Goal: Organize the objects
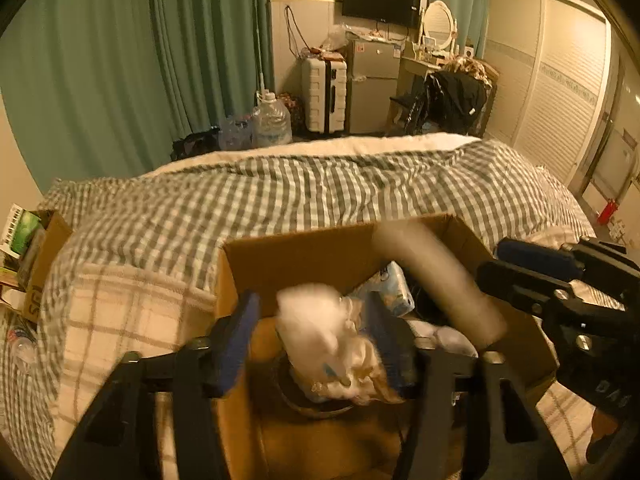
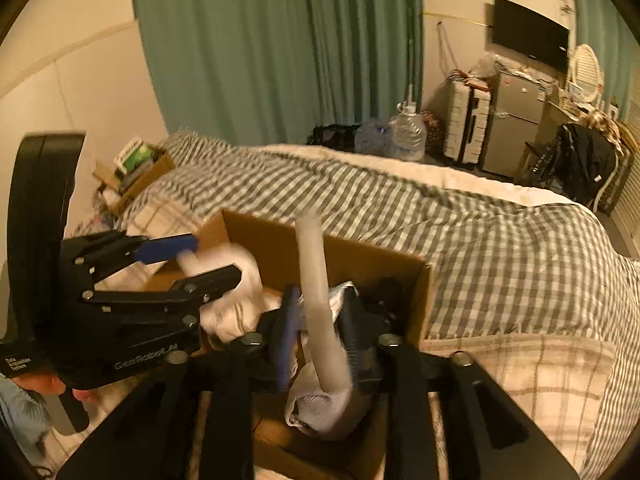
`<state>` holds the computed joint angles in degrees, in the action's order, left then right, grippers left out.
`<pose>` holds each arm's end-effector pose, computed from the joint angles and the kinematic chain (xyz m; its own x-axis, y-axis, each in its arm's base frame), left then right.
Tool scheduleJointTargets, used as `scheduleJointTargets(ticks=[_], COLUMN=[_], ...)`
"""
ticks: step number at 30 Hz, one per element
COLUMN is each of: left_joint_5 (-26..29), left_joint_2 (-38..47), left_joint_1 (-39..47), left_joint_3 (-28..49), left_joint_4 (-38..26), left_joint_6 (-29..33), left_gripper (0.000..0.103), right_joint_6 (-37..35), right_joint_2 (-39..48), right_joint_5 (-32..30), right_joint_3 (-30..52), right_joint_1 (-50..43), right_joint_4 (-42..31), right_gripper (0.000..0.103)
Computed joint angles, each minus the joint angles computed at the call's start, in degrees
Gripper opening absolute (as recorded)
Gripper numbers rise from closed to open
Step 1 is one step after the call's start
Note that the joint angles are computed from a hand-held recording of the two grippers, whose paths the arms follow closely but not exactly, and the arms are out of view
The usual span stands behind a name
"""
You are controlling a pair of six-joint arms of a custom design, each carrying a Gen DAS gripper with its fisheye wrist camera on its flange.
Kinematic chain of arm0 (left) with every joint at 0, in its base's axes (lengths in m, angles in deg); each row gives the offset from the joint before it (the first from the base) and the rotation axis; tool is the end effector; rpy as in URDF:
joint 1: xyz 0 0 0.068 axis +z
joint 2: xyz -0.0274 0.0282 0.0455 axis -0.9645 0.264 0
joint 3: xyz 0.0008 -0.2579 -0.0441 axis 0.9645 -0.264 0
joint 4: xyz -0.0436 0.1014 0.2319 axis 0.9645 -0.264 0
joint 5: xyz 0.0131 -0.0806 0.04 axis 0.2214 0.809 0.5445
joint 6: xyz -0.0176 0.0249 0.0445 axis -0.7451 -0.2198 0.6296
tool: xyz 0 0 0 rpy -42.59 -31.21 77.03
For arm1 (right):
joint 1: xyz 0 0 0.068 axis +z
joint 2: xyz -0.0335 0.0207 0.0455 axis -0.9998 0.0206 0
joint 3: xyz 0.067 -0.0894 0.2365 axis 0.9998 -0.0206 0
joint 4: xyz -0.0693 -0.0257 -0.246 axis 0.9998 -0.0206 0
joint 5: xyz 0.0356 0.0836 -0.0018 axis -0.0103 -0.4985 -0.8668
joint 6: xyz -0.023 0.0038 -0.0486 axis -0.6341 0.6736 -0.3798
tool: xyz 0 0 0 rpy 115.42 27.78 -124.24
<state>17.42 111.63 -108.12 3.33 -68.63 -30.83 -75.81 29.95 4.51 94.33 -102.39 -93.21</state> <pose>0.2804 -0.1678 0.1199 -0.7384 -0.0296 -0.6737 -0.0502 0.9987 0.0112 0.3211 -0.0561 0.1436 -0.6052 -0.3498 -0.7151 -0.5790 0.8099 0.0939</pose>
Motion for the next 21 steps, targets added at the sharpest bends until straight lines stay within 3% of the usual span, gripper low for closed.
scheduleJointTargets(ticks=[2, 7, 10, 12, 17, 19, 21], left_joint_5=[-2.6, -7.4, -10.9, -14.3, -23.7, -29.2, -35.8], left_joint_2=[-3.2, -12.0, -18.0, -22.2, -30.0, -32.5, -33.6], left_joint_1=[-1.4, -4.9, -7.8, -10.7, -21.1, -26.8, -33.3], left_joint_3=[-1.1, -1.0, -0.7, -0.7, 5.1, 7.5, 10.3], left_joint_4=[-1.2, -8.3, -12.5, -15.1, -29.9, -36.4, -43.9], left_joint_6=[-0.6, -1.9, -2.8, -3.5, -8.2, -11.4, -16.5], left_gripper=[0.077, 0.077, 0.089, 0.090, 0.092, 0.103, 0.103], right_joint_6=[0.8, 2.2, 2.2, 1.6, 1.6, 0.0, -1.9], right_joint_2=[-2.0, -7.8, -14.0, -19.1, -30.5, -33.2, -35.9], right_joint_5=[-1.3, -2.9, -4.5, -6.5, -12.0, -14.9, -17.8], right_joint_3=[0.3, 2.8, 3.3, 3.3, 5.2, 6.7, 7.7], right_joint_1=[-1.6, -5.3, -8.3, -11.0, -19.3, -22.9, -27.0], right_joint_4=[-1.4, -6.5, -10.5, -14.0, -22.7, -27.0, -31.1], right_gripper=[0.042, 0.042, 0.050, 0.057, 0.065, 0.068, 0.074])
